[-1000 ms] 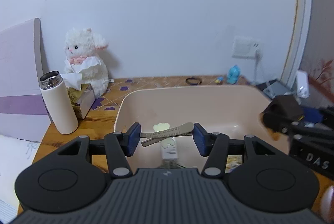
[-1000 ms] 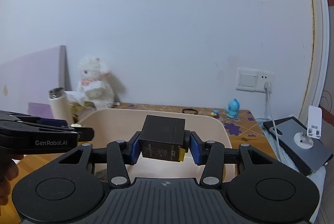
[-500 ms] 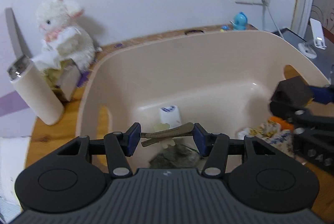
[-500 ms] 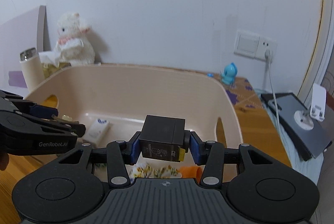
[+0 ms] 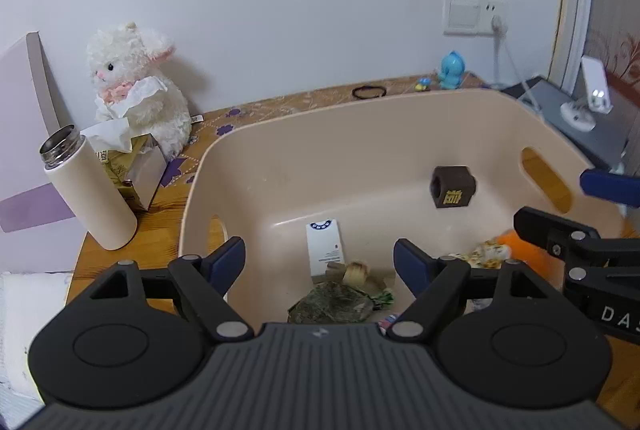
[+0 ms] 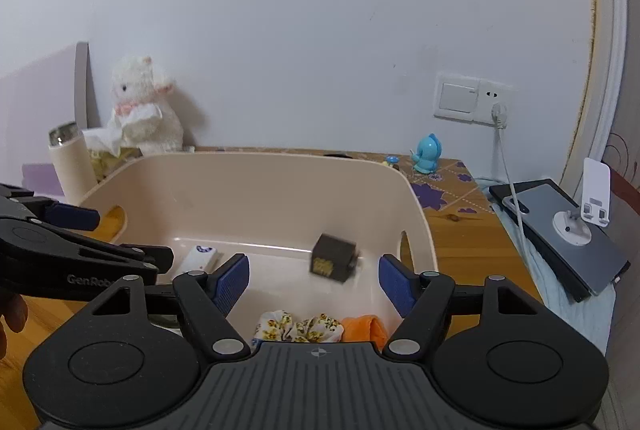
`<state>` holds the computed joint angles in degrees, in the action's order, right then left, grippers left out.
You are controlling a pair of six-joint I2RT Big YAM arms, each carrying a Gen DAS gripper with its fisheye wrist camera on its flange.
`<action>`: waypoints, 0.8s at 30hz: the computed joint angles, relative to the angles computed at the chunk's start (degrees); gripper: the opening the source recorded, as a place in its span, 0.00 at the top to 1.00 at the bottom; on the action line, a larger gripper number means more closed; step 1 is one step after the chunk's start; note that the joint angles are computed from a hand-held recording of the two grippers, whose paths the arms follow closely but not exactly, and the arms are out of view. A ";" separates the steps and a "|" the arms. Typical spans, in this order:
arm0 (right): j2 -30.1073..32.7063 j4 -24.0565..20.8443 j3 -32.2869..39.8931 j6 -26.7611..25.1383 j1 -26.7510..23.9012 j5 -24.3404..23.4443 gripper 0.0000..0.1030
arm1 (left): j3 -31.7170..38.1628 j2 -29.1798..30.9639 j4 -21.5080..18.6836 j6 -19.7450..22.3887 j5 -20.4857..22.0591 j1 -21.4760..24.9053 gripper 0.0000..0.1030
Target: Organize objects
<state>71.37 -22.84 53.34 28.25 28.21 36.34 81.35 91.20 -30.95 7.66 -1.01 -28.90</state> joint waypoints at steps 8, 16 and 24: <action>-3.98 -0.95 -1.27 0.69 4.41 4.26 0.25 | -6.53 -7.35 3.60 -0.39 1.68 0.06 0.19; -5.56 -2.63 -1.51 1.84 10.56 8.68 0.25 | -15.13 -15.37 8.32 -1.12 1.89 0.49 0.18; -6.28 -6.16 -2.06 5.89 17.30 13.31 0.25 | -21.83 -21.77 8.63 -2.52 3.70 1.69 0.18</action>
<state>65.10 -29.00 51.28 34.14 45.51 49.65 59.52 69.43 -22.32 5.14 2.69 -27.21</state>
